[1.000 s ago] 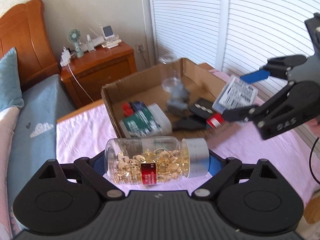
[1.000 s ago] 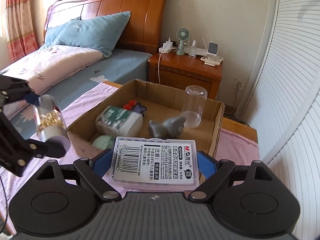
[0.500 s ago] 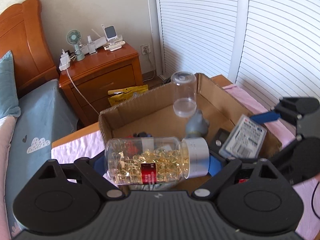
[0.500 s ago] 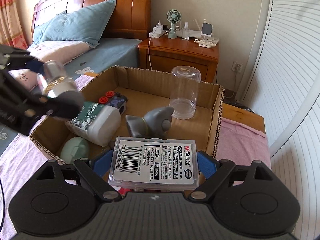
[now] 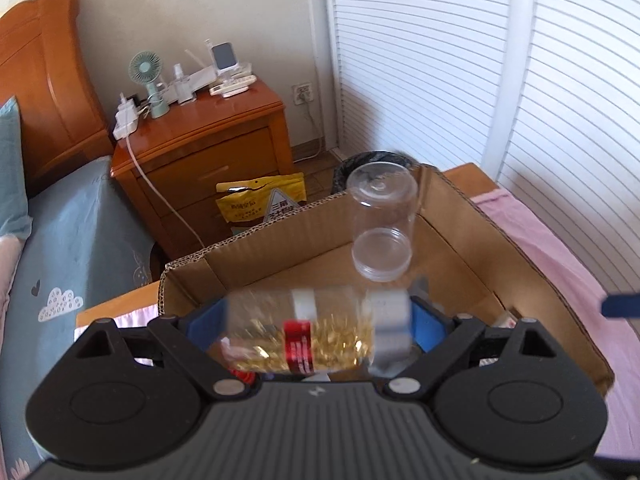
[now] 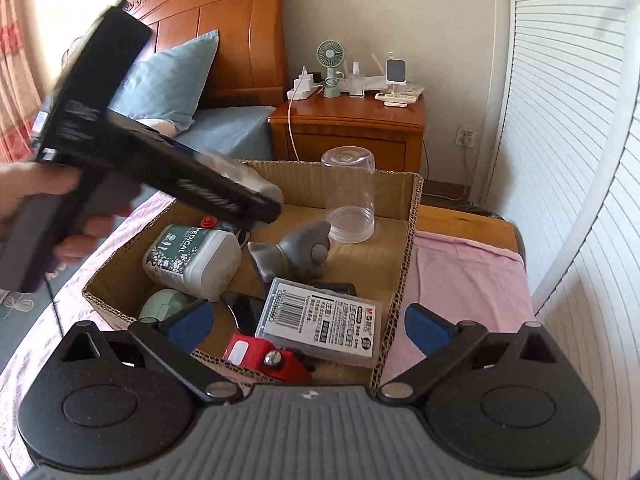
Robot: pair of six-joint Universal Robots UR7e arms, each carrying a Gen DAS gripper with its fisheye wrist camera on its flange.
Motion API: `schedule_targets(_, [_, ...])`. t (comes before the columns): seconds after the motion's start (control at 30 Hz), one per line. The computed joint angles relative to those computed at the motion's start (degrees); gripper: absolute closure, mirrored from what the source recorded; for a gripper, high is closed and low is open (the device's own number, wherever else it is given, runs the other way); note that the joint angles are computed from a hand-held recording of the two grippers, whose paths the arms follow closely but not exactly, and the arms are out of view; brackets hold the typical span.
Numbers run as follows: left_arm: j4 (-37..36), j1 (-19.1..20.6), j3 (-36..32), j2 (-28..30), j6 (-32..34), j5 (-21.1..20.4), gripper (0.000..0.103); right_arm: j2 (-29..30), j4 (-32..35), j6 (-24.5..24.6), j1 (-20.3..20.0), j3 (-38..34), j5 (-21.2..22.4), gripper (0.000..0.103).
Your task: Organize rigid objects
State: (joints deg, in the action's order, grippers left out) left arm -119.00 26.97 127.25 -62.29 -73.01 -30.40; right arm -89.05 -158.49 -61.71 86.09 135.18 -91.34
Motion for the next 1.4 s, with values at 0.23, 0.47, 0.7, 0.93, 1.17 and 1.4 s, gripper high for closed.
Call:
schedule_targets(0.23, [8.93, -4.92, 0.25, -2.22, -8.48, 1.43, 0.006, -2.87, 1.44, 1.33, 0.20, 0.68, -0.61, 0.000])
schedule_targets(0.47, [21.75, -13.04, 0.19, -4.89, -20.90, -0.75, 0.002, -6.13, 1.53, 5.66, 3.12, 2.50, -4.74, 0.000])
schedule_targets(0.7, [31.69, -22.17, -0.98, -3.20, -36.01, -11.23, 0.002, -9.97, -1.96, 9.64, 6.90, 6.99, -13.45, 0.000])
schedule_targets(0.93, [34.47, -28.94, -2.30, 0.42, -47.01, -22.02, 0.002, -17.25, -2.14, 13.84, 7.03, 12.15, -16.83, 0.000])
schedule_targets(1.17, [35.61, -31.73, -3.57, 3.00, -50.39, -25.63, 0.002, -22.79, -1.02, 15.50, 7.04, 14.46, -17.87, 0.000])
schedule_targets(1.4, [35.51, -32.52, -4.17, 3.80, -51.00, -26.18, 0.002, -25.57, 1.06, 16.74, 6.20, 14.52, -16.74, 0.000])
